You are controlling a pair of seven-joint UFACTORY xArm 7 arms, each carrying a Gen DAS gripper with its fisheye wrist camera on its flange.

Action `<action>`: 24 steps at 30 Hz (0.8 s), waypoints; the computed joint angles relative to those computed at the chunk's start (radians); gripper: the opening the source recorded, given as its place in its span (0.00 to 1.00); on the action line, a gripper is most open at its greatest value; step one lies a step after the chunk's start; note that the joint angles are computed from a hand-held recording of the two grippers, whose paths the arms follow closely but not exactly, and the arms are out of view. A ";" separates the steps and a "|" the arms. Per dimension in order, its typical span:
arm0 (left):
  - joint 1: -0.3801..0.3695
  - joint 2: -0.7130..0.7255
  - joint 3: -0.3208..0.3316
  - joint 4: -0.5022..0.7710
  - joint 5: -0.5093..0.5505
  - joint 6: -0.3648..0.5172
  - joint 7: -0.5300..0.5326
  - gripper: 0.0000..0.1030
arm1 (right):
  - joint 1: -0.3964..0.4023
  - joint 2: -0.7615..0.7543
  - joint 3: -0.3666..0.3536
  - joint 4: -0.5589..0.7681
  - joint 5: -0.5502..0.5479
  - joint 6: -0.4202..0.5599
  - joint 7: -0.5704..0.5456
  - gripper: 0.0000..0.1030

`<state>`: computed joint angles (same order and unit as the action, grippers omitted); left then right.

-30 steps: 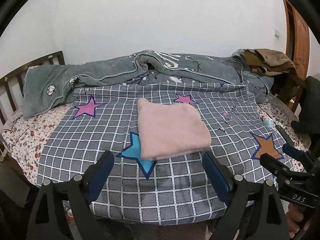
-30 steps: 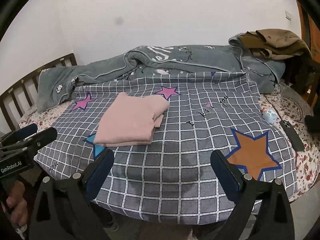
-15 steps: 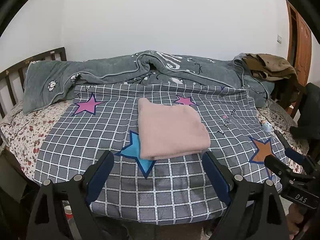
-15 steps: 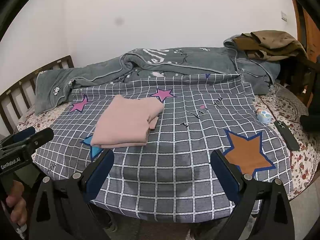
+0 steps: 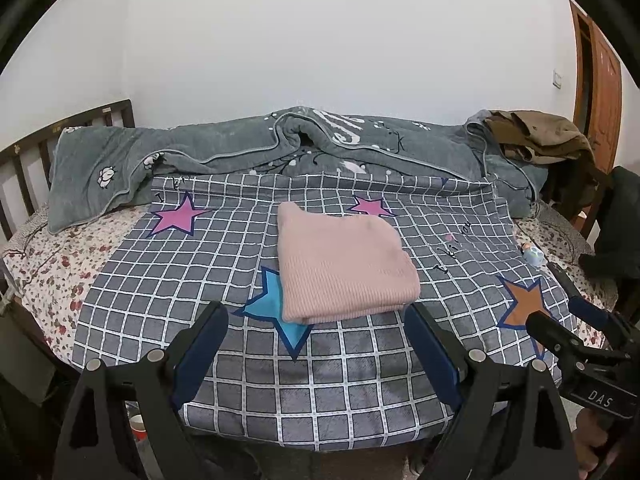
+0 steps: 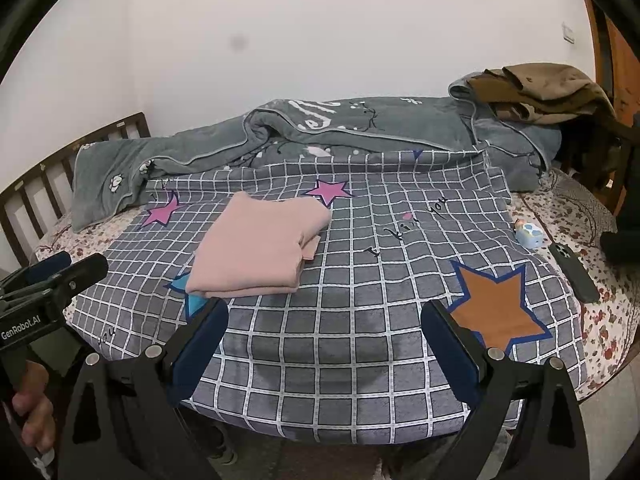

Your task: Fold small clothes

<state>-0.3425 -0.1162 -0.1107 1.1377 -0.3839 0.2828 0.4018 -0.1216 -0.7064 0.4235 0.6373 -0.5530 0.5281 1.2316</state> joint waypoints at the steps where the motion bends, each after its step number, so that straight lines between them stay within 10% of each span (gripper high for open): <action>1: 0.000 -0.001 0.000 -0.001 0.000 0.001 0.000 0.87 | 0.000 0.000 0.002 0.002 0.000 0.002 0.002 0.93; 24: -0.005 -0.011 0.003 -0.005 0.003 0.003 -0.004 0.87 | 0.002 -0.008 0.004 0.004 -0.002 -0.001 0.010 0.93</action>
<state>-0.3473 -0.1277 -0.1079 1.1330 -0.3811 0.2858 0.3977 -0.1194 -0.7139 0.4276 0.6412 -0.5552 0.5271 1.2418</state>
